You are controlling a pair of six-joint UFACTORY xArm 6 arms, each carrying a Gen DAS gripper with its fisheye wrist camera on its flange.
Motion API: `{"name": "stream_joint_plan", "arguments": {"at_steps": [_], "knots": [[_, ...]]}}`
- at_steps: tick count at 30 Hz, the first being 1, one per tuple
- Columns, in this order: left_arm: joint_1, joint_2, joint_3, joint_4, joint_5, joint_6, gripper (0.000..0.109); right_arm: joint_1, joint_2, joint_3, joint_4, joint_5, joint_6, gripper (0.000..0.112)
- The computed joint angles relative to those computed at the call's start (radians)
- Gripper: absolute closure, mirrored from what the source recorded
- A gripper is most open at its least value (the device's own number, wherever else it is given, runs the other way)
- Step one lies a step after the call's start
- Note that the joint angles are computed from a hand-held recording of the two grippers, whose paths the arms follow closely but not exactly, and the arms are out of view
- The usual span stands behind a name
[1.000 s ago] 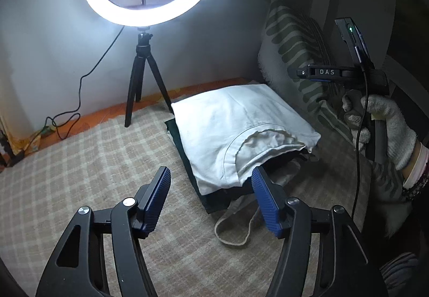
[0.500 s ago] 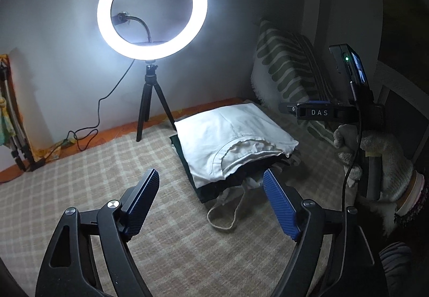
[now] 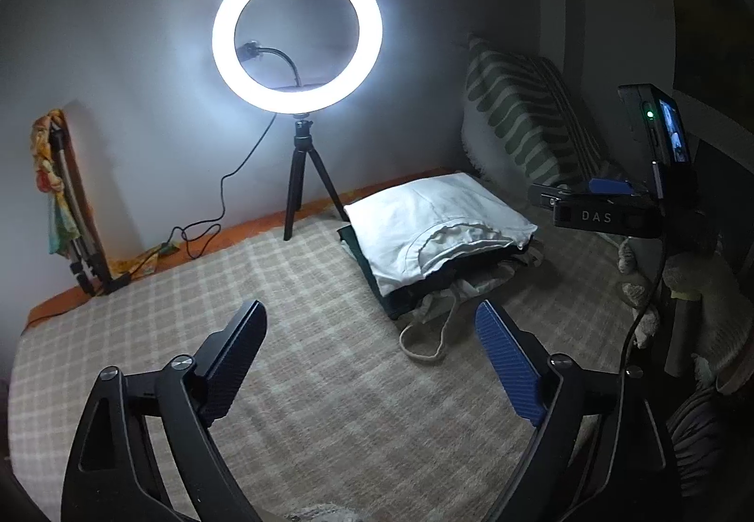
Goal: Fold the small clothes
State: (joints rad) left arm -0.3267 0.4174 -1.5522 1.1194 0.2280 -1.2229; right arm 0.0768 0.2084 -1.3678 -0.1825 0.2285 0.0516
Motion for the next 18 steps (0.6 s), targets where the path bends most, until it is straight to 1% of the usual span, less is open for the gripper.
{"name": "stream_joint_plan", "arguments": {"at_steps": [2, 4, 7, 10, 13, 14, 18], "knots": [[0.000, -0.020, 0.022, 0.080, 0.012, -0.081, 0.006, 0.001, -0.023, 0.038, -0.043, -0.024, 0.032, 0.010], [0.001, -0.036, 0.042, 0.138, 0.009, -0.139, 0.006, 0.003, -0.046, 0.076, -0.060, -0.045, 0.049, 0.010], [-0.002, -0.051, 0.066, 0.133, 0.033, -0.150, 0.006, -0.001, -0.075, 0.128, -0.116, -0.080, 0.123, 0.010], [0.000, -0.065, 0.088, 0.170, 0.033, -0.190, 0.006, -0.001, -0.088, 0.157, -0.128, -0.107, 0.140, 0.010], [0.000, -0.079, 0.108, 0.219, 0.050, -0.239, 0.006, -0.010, -0.094, 0.177, -0.241, -0.134, 0.236, 0.010], [0.000, -0.082, 0.113, 0.229, 0.053, -0.251, 0.006, -0.011, -0.093, 0.181, -0.258, -0.142, 0.249, 0.010], [0.005, -0.086, 0.127, 0.241, 0.054, -0.262, 0.006, -0.006, -0.088, 0.189, -0.218, -0.148, 0.225, 0.010]]}}
